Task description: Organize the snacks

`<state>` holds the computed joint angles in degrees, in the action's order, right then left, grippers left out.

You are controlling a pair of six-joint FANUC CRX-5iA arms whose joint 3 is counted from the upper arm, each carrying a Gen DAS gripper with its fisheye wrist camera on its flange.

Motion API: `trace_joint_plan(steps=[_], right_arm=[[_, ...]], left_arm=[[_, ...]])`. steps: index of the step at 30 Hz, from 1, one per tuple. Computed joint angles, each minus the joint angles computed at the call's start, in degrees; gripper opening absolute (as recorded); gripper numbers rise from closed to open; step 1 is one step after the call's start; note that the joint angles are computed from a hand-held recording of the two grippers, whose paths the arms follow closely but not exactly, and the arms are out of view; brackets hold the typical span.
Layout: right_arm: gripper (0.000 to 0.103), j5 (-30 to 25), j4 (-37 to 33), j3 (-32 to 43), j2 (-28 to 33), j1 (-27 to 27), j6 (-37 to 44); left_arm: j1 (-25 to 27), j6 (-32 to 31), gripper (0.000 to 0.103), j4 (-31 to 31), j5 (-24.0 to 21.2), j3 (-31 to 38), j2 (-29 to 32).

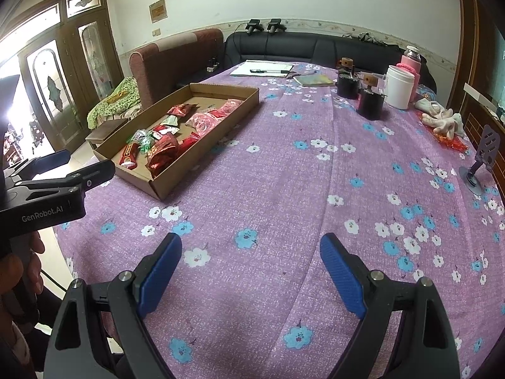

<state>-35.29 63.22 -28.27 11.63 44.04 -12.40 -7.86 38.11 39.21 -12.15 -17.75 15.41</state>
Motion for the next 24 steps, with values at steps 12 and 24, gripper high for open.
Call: trace_joint_plan(steps=[12,24], right_arm=[[0.089,0.6,0.2,-0.1,0.0,-0.2,0.4],[0.089,1.0,1.0,0.1,0.3,-0.4,1.1]], left_arm=[[1.2,17.1,0.102,-17.2,-1.2,4.0,0.1],[1.3,14.3,0.102,-10.5,-2.2,3.2,0.2]])
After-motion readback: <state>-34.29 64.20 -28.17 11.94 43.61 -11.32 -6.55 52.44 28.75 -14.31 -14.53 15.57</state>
